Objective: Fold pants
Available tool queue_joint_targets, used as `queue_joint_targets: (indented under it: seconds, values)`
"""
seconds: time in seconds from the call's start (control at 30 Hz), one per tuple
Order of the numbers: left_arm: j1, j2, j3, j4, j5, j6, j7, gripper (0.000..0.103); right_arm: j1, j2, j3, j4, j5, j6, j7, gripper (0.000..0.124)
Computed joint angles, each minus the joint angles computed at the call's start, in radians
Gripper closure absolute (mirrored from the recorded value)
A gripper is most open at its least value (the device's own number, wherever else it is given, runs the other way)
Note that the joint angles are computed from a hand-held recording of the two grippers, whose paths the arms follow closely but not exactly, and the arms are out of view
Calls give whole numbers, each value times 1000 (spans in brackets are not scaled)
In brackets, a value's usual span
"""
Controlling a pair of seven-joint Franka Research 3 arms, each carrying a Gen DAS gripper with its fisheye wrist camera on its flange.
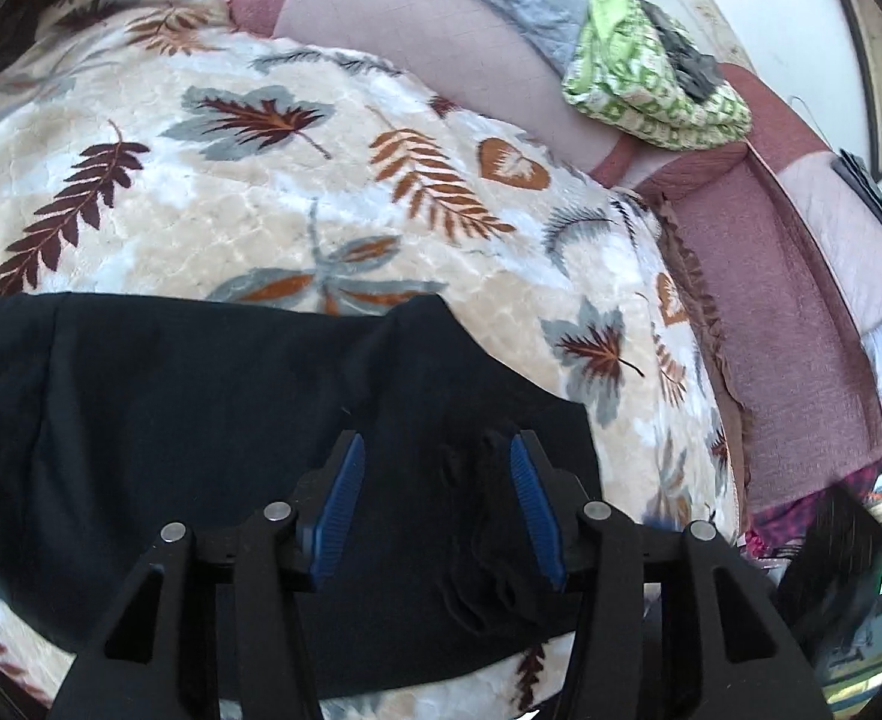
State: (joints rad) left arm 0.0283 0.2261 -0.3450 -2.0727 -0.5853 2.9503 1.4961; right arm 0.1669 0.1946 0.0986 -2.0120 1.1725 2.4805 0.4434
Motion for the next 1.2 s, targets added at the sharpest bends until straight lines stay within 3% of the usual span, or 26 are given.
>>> queue_joint_targets:
  seconds: [0.1, 0.17, 0.23, 0.27, 0.33, 0.37, 0.5, 0.6, 0.73, 0.87, 0.93, 1.03, 1.13, 1.2]
  values:
    - [-19, -13, -32, -16, 2, 40, 34, 54, -25, 24, -24, 38, 5, 27, 90, 52]
    - [-16, -17, -75, -27, -36, 77, 94, 52, -51, 71, -28, 109, 11, -15, 168, 52]
    - [-6, -4, -124, -30, -84, 96, 162, 46, -95, 120, -19, 182, 47, -129, 217, 52]
    - [-25, 3, -108, -31, -59, 88, 137, 45, -115, 154, -10, 225, 63, -195, 245, 51]
    - [-98, 26, -17, -25, 68, 16, -17, 45, -155, 251, 16, 338, 90, -355, 320, 47]
    - [-101, 38, -7, -20, 88, -15, -55, 45, -171, 304, 31, 394, 97, -424, 360, 46]
    - [32, 67, -154, -39, -116, 36, 74, 45, -187, 453, 91, 528, 102, -559, 500, 46]
    - [57, 74, -182, -40, -184, 47, 130, 45, -175, 573, 125, 644, 77, -603, 604, 46]
    - [14, 68, -147, -50, -138, 72, 111, 45, -139, 679, 143, 782, 12, -532, 721, 53]
    - [28, 51, -162, -63, -121, 68, 110, 45, -48, 634, 96, 809, -189, -374, 753, 52]
    - [71, 9, -206, -93, -205, 56, 177, 45, -68, 589, 127, 758, -183, -317, 703, 50]
    - [111, -70, -256, -146, -402, 75, 346, 45, -125, 524, 168, 673, -115, -309, 638, 49]
    - [109, -148, -245, -206, -562, 93, 436, 44, -161, 457, 170, 586, -61, -342, 584, 45]
    - [97, -178, -215, -228, -601, 101, 427, 43, -166, 440, 162, 552, -40, -382, 576, 45]
